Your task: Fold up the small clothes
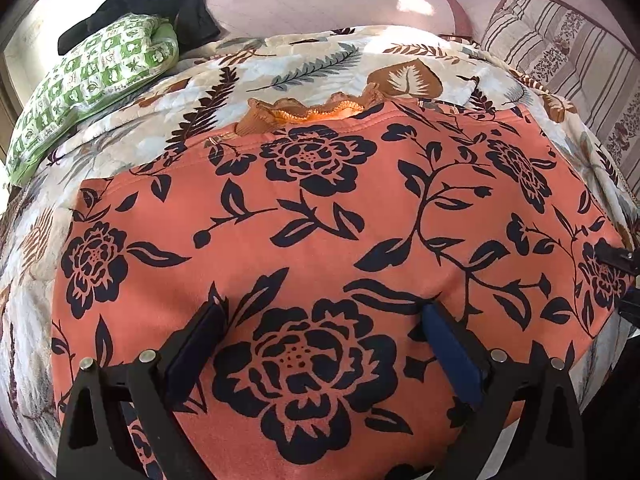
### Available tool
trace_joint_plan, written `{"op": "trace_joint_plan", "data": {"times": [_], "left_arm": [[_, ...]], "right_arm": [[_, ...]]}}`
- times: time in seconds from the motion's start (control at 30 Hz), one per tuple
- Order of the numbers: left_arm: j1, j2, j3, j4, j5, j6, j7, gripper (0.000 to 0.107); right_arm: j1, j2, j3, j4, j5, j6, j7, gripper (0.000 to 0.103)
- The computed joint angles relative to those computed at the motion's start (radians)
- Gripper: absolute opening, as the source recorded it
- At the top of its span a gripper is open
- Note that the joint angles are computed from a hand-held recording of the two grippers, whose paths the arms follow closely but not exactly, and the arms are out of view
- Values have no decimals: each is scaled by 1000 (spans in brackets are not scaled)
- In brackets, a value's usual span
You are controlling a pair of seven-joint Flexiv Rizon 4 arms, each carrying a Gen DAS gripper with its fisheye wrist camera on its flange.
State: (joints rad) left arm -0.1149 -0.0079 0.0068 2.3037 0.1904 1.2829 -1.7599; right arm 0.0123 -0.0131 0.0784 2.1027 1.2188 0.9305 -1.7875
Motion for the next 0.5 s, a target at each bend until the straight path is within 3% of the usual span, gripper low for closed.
{"op": "trace_joint_plan", "data": {"times": [0.07, 0.1, 0.13, 0.23, 0.33, 0.5], "left_arm": [[1, -7, 0, -4, 12, 6, -9, 102], [1, -9, 1, -6, 19, 6, -17, 102], [1, -10, 1, -6, 19, 7, -20, 102], [0, -14, 3, -10, 23, 6, -23, 103], [0, -14, 3, -6, 5, 10, -4, 103], [-1, -16, 3, 0, -20, 19, 25, 103]], "right_arm": [[11, 44, 15, 25, -99, 83, 46, 46], [15, 66, 16, 35, -130, 121, 54, 68], [18, 84, 9, 36, -135, 149, 35, 72], [14, 58, -65, -56, -73, 45, -101, 72], [-8, -97, -92, -244, -69, -116, -179, 72], [16, -357, -72, -512, -299, -217, -51, 71]]}}
